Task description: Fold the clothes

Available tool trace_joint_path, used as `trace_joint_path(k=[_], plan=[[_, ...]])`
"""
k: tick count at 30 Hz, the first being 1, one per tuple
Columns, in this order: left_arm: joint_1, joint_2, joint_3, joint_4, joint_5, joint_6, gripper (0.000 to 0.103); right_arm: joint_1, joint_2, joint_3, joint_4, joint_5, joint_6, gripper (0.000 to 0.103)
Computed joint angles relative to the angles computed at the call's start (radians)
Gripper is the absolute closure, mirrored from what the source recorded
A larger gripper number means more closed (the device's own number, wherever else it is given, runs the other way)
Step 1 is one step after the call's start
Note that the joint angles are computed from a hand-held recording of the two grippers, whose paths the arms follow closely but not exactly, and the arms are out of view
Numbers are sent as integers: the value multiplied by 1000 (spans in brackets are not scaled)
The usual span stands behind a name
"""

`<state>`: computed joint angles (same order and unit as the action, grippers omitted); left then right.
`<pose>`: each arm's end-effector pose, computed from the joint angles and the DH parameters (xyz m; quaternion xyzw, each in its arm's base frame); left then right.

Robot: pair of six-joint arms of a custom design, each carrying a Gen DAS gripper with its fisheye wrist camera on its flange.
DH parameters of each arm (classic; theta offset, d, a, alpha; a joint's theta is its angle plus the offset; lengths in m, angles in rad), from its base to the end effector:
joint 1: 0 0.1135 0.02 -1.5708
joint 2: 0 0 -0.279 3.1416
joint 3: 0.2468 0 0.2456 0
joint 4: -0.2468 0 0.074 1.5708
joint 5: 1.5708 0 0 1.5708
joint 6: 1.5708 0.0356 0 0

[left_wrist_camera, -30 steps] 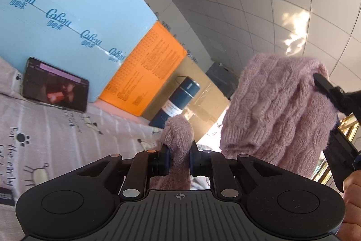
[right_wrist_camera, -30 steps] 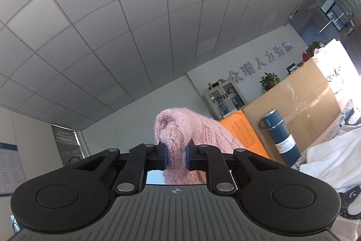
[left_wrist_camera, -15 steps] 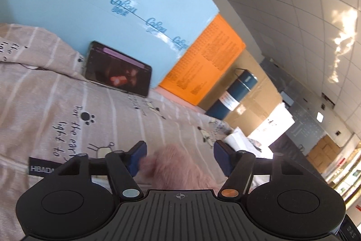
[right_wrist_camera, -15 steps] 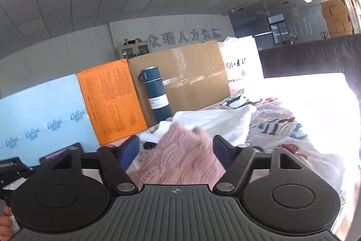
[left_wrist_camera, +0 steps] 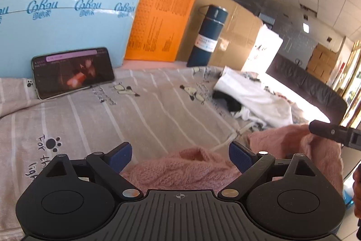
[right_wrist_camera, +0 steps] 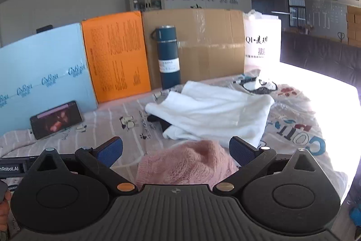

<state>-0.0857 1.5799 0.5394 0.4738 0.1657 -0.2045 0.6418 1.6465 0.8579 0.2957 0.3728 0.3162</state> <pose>0.2853 -0.0304 0.1588 -0.0121 0.8744 -0.1411 0.4640 0.2849 0.1967 0.2143 -0.0428 0.8476 0.0913 0.5209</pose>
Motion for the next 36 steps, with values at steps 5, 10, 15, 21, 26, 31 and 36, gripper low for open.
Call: trace_joint_path(k=[5, 10, 15, 21, 26, 31, 36], plan=[[-93, 19, -46, 59, -73, 99, 9, -40, 64, 26, -98, -51, 99, 13], [-95, -16, -63, 20, -6, 146, 47, -42, 54, -34, -82, -77, 134, 72], [-109, -117, -157, 71, -27, 182, 80, 0, -17, -107, 16, -56, 126, 82], [-149, -363, -290, 72, -184, 236, 82, 59, -104, -153, 88, -27, 151, 82], [-208, -662, -376, -17, -451, 406, 82, 134, -152, -165, 107, -5, 162, 83], [-185, -1012, -411, -206, -652, 603, 83, 218, -161, -175, 159, 1, 164, 83], [-94, -1345, -379, -525, -709, 650, 83, 293, -128, -172, 215, 3, 171, 83]])
